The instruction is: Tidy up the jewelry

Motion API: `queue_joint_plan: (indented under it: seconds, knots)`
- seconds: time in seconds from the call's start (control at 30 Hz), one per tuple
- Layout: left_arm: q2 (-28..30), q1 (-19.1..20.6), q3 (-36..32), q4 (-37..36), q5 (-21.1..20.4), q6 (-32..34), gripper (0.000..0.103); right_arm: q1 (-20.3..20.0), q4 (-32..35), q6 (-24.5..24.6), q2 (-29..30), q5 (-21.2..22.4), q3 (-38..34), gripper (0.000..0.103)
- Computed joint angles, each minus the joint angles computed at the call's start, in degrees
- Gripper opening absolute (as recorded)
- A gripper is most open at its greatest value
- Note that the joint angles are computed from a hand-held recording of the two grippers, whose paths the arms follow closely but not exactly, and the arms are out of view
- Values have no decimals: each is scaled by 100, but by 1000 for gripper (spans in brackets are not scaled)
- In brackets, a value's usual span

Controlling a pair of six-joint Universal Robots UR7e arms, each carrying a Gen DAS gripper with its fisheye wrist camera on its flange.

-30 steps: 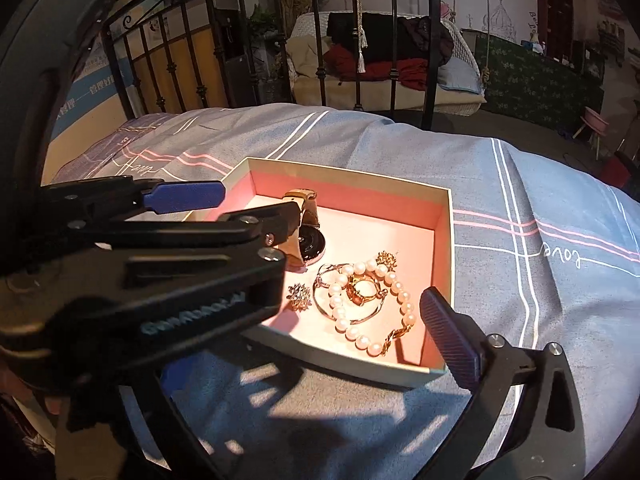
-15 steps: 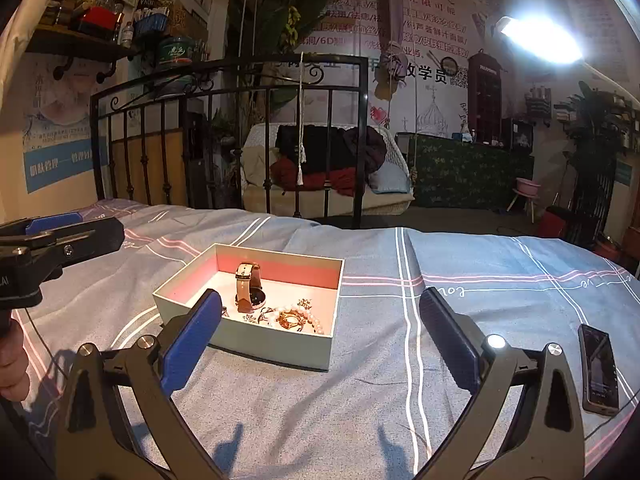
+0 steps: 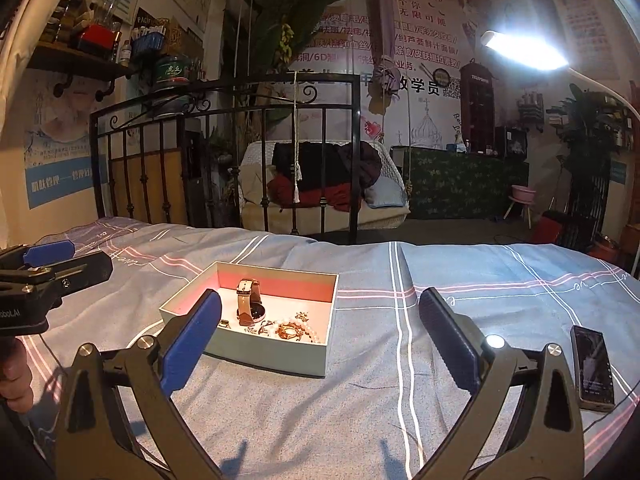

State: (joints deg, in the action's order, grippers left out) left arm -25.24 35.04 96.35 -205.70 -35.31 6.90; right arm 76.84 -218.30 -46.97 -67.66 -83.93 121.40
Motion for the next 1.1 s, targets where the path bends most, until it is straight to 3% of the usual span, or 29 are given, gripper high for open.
queue_joint_plan:
  seconds: [1.1]
  knots:
    - [-73, 42, 94, 244, 78, -257, 96, 44, 51, 45, -34, -15, 35, 98]
